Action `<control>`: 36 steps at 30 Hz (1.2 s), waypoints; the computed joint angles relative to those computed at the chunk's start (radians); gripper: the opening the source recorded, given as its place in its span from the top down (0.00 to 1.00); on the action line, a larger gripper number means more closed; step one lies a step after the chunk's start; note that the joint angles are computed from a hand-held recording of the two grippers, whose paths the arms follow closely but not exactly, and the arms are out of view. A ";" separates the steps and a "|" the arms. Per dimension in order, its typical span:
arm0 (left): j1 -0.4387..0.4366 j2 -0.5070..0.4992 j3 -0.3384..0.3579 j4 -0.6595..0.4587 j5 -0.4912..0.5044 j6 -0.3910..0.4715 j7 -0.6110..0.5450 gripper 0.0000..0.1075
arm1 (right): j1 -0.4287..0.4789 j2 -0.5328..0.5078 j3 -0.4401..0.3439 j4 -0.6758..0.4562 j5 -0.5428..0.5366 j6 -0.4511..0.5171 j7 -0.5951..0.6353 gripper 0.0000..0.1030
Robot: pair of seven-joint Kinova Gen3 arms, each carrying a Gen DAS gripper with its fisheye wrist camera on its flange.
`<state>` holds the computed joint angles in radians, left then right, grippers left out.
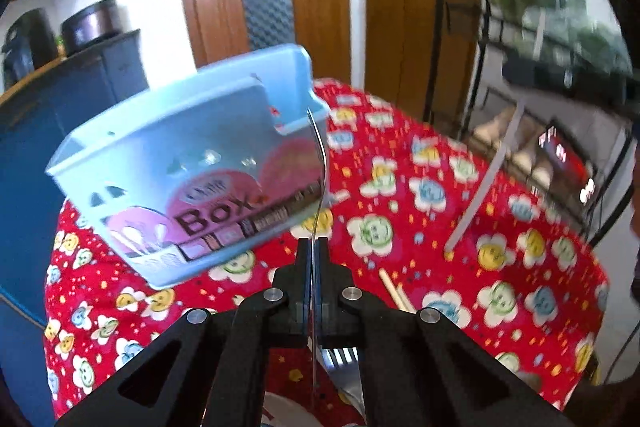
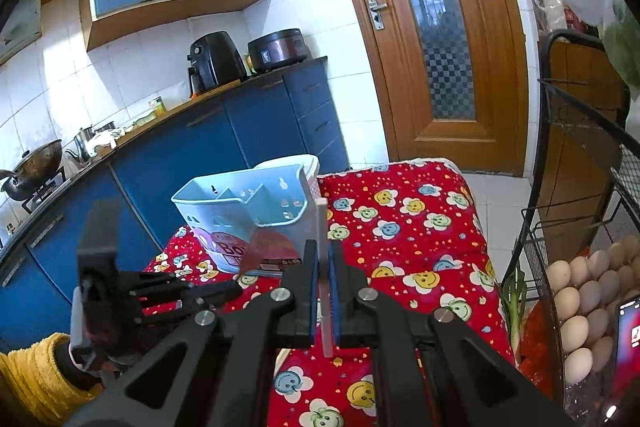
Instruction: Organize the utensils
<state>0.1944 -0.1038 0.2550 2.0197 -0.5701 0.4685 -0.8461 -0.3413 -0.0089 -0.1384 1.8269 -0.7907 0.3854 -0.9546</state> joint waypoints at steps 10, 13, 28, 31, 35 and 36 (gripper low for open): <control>-0.089 -0.187 -0.005 0.093 0.075 -0.131 0.008 0.99 | -0.042 -0.018 -0.019 -0.030 0.155 -0.023 -0.143 0.94; -0.138 -0.241 0.006 0.098 0.107 -0.154 -0.010 0.99 | -0.053 -0.015 -0.021 -0.054 0.193 -0.014 -0.179 0.94; -0.219 -0.255 -0.139 0.042 0.318 -0.339 -0.201 0.99 | -0.096 0.039 -0.059 -0.241 0.465 -0.009 -0.383 0.94; -0.295 -0.233 -0.101 0.028 0.344 -0.384 -0.228 0.99 | -0.108 0.064 -0.063 -0.289 0.528 -0.007 -0.433 0.94; -0.318 -0.186 -0.110 0.015 0.395 -0.431 -0.271 0.99 | -0.137 0.117 -0.063 -0.362 0.622 0.016 -0.506 0.94; -0.335 -0.178 -0.100 0.015 0.407 -0.440 -0.281 0.99 | -0.143 0.127 -0.062 -0.373 0.641 0.019 -0.520 0.94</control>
